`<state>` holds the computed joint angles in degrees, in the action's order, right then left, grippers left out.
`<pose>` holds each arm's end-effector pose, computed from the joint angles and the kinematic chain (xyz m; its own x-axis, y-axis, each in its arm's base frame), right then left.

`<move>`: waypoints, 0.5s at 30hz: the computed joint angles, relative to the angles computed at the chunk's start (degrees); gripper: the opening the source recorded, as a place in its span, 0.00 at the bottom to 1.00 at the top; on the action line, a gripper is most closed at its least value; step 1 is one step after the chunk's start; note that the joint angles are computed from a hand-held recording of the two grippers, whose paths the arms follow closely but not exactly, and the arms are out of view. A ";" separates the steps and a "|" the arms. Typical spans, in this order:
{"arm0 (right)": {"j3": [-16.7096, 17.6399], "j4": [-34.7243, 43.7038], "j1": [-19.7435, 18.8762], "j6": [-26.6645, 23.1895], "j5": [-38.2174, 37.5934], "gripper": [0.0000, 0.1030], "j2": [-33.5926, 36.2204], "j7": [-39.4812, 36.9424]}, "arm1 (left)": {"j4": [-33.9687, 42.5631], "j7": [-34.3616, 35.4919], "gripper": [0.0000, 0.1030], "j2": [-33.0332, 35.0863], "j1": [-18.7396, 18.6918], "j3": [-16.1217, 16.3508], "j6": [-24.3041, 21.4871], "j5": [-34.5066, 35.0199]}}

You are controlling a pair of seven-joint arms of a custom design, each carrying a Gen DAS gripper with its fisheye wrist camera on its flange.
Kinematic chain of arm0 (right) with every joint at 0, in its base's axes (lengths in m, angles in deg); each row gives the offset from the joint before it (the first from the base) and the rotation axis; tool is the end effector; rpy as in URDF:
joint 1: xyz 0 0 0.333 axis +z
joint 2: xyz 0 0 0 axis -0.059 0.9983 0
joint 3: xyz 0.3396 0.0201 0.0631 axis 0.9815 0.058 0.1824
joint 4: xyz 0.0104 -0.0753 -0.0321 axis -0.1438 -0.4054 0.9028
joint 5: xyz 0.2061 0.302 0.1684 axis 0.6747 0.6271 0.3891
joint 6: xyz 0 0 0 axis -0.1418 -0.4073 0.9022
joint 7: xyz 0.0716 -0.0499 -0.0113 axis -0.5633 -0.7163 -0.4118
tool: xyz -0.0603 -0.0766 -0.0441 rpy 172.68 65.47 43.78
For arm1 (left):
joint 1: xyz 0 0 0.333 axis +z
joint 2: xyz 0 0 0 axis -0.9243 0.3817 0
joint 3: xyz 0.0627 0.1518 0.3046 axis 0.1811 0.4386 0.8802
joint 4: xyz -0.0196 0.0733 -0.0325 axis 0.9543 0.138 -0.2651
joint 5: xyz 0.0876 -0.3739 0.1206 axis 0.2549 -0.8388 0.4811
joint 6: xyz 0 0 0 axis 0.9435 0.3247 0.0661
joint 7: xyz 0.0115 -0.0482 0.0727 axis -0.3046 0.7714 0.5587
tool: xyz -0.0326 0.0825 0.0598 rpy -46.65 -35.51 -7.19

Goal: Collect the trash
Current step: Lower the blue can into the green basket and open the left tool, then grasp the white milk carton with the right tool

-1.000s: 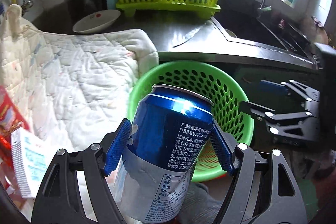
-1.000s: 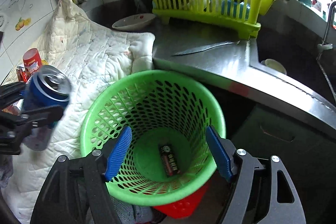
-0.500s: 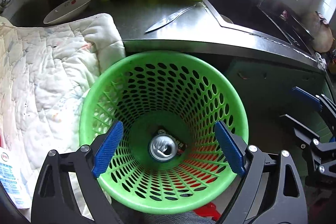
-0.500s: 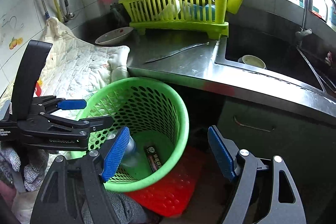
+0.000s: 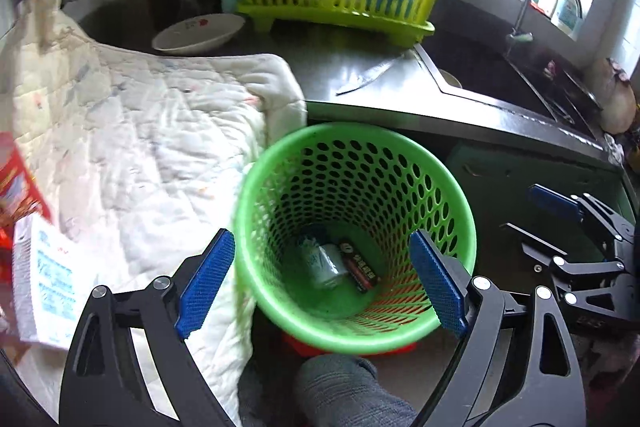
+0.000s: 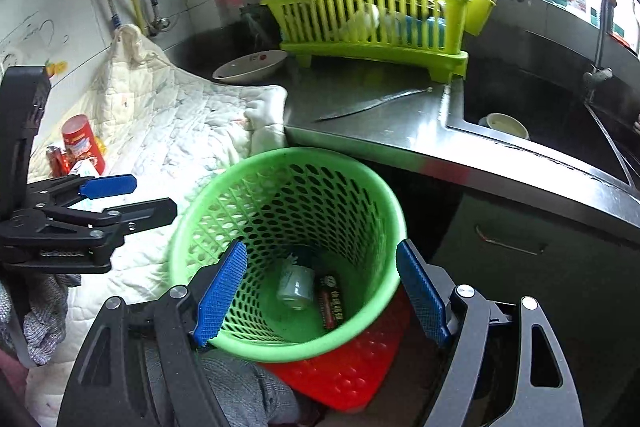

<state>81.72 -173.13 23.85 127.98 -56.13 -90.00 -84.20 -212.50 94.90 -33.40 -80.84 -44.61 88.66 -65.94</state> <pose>0.3784 0.3377 0.4604 -0.3899 -0.9092 -0.1458 -0.6017 0.3714 -0.7071 0.5099 -0.2084 0.4786 -0.7286 -0.6776 0.1000 -0.5763 0.5276 -0.6242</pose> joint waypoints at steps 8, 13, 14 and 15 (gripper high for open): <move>-0.82 7.48 1.27 3.63 -0.78 0.72 6.35 -3.21 | -3.21 3.44 0.85 -5.03 2.59 4.03 2.75 -3.45; -2.03 14.46 3.11 5.25 -0.34 0.72 11.91 -7.69 | -3.56 6.20 0.85 -6.84 4.84 6.81 4.21 -4.86; -2.36 16.04 3.56 5.74 -0.04 0.72 13.15 -8.82 | -3.53 6.76 0.85 -7.00 5.36 7.33 4.65 -4.98; -2.70 17.68 4.03 6.27 0.29 0.72 14.43 -9.98 | -3.42 7.44 0.85 -7.08 5.78 7.84 4.73 -5.17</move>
